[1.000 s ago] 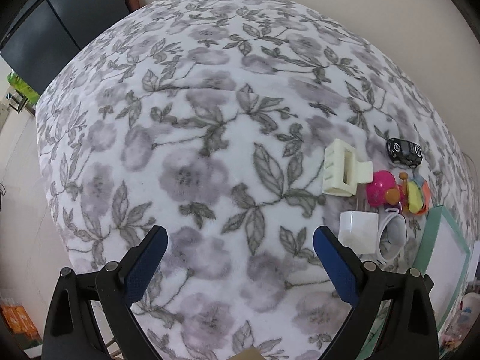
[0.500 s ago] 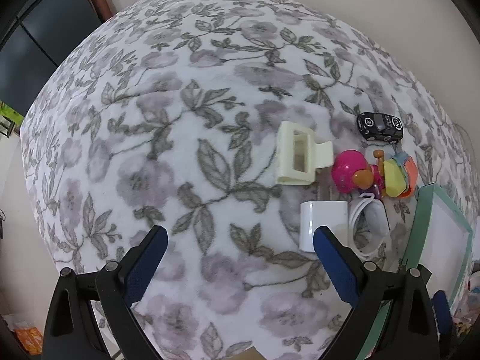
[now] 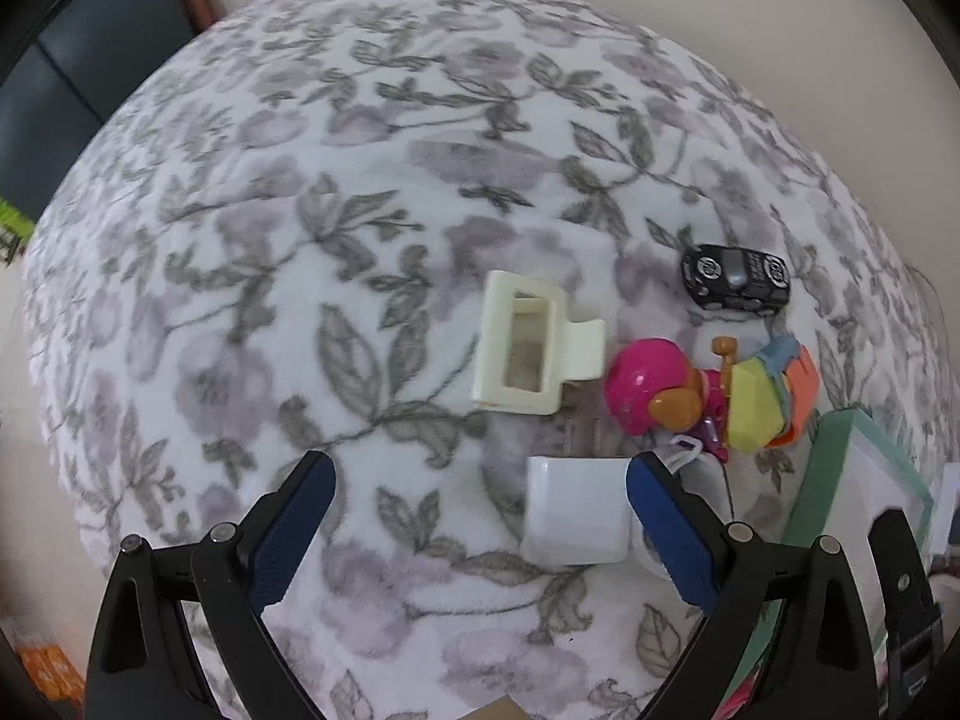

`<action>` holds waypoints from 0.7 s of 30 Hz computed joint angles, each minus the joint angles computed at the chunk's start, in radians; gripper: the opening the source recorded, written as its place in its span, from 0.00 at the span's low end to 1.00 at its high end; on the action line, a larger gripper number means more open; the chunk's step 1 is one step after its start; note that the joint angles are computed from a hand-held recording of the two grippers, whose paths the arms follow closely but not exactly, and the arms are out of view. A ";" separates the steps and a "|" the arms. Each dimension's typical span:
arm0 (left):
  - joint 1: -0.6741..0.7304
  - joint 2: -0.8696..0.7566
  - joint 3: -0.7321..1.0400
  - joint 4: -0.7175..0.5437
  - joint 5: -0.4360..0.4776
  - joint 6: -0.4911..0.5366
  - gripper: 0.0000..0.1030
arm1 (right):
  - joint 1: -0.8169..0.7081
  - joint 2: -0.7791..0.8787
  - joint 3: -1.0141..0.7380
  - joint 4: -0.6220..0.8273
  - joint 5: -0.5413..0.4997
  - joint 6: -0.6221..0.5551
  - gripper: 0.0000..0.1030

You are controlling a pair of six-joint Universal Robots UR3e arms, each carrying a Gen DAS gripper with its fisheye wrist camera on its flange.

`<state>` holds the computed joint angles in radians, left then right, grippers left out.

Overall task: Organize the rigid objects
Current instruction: 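Withdraw both tools from the tray toward the remaining object cluster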

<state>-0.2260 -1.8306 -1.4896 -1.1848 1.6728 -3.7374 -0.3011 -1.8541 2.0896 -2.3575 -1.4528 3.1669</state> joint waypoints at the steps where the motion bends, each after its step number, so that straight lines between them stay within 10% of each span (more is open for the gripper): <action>1: -0.001 -0.007 0.005 0.005 -0.005 0.011 0.95 | 0.009 0.005 0.011 -0.024 0.001 -0.003 1.00; 21: -0.023 -0.041 -0.047 0.079 0.001 0.028 0.95 | 0.008 0.021 0.048 -0.041 0.001 -0.050 1.00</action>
